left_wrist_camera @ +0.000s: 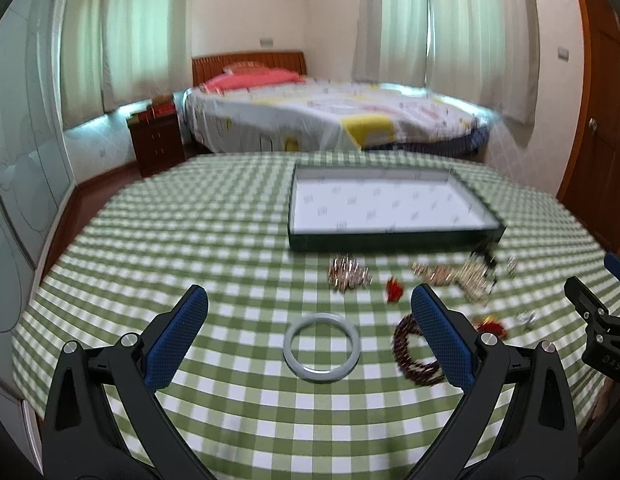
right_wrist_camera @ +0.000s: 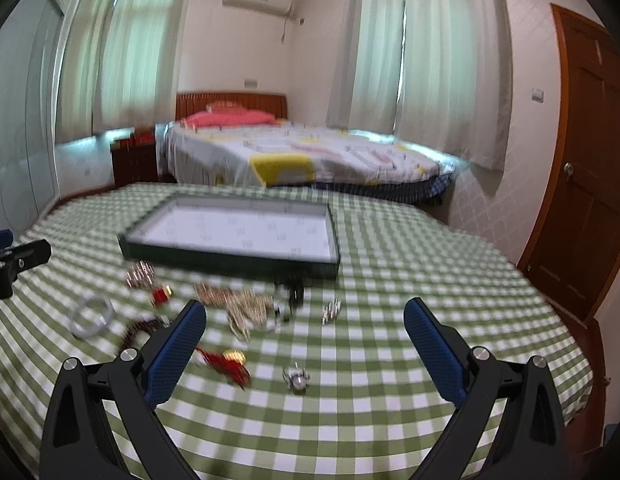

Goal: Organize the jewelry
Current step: 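Grasp the pearl ring with the right tool while the left tool grasps the jade bangle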

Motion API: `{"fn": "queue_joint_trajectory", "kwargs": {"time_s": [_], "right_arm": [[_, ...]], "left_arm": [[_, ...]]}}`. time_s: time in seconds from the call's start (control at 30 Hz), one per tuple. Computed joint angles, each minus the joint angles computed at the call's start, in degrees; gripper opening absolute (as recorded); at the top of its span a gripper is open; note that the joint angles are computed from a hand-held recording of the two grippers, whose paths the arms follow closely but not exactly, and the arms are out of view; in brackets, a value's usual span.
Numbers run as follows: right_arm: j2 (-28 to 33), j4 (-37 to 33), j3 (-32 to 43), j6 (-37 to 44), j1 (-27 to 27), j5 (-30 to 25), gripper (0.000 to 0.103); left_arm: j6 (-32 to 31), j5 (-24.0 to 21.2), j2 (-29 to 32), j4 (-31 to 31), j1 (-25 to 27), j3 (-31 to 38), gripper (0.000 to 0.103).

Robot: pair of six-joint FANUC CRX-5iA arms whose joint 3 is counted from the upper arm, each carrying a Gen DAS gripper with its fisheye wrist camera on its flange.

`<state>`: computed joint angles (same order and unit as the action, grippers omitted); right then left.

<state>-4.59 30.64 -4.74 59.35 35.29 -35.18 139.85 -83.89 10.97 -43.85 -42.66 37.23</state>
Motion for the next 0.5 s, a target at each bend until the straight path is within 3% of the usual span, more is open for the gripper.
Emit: {"fn": "queue_joint_trajectory", "kwargs": {"time_s": [0.27,0.5], "right_arm": [[3.6,-10.1,2.6,5.9,-2.2,-1.7,0.097],[5.7,-10.5,3.6,3.9,-3.0,-2.8,0.096]], "left_arm": [[-0.7,2.2,1.7,6.7,5.4,-3.8,0.099],[-2.0,2.6,3.1,10.0,7.8,-5.0,0.099]]}}
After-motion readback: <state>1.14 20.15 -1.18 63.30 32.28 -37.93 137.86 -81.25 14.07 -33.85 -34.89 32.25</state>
